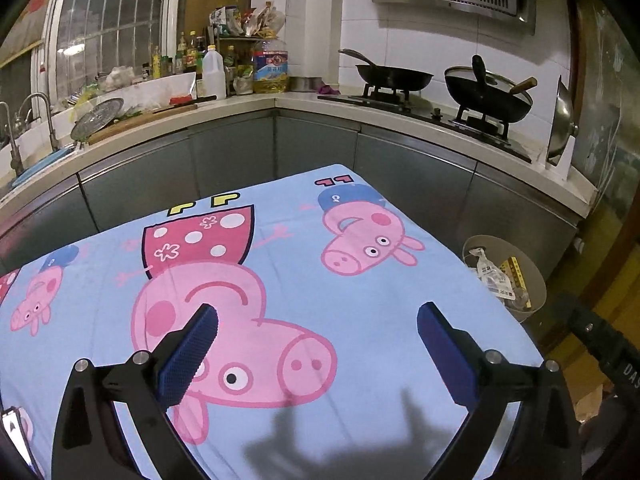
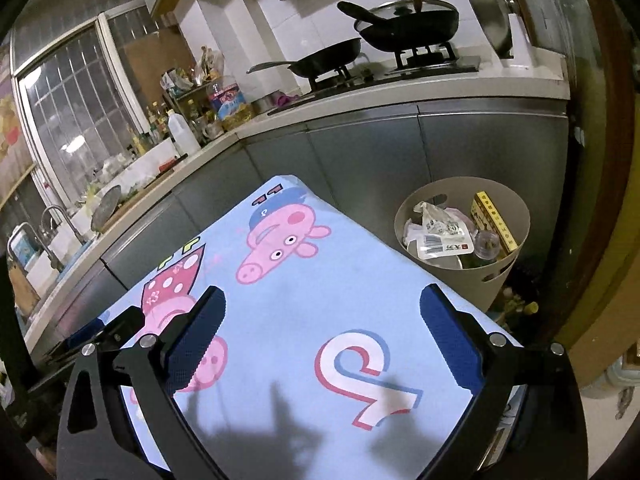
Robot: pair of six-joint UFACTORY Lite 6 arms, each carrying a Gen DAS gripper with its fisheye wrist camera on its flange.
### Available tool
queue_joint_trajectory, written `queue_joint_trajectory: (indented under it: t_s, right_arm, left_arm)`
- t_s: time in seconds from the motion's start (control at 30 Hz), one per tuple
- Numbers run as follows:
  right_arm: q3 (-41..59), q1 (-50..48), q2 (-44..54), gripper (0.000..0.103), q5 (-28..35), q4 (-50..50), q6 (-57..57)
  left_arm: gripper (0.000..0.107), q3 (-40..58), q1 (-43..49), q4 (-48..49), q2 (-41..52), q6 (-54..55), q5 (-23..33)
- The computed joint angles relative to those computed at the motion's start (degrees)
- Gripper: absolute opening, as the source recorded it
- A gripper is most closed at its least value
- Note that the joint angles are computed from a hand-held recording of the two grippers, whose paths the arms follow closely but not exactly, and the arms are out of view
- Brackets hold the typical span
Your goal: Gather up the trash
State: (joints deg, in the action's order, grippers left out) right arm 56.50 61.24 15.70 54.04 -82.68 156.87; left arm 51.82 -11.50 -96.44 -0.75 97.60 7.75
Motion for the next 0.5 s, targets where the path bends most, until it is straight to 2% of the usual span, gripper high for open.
queue_joint_trajectory:
  t_s: [0.1, 0.23, 0.37, 0.5]
  right_arm:
    - [3.45, -0.14, 1.91, 0.097, 0.66, 2.52, -3.19]
    - [5.84, 0.78, 2.77, 0.097, 2.56, 5.82, -4.88]
    - [5.84, 3.52, 2.24, 0.097, 6.77, 9.77, -5.60]
    - [3.87, 6.12, 0.99, 0.097, 10.34, 12.68, -5.31]
  left_arm:
    - [0.099, 0.55, 0.87, -1.56, 0.92, 1.10, 0.73]
    - [0.099, 2.59, 1.09, -9.64, 3.29, 8.91, -0.61]
    - [0.099, 4.45, 1.97, -3.84, 4.39, 2.54, 3.24]
    - [0.099, 6.66, -1.01, -1.99, 4.51, 1.09, 1.22]
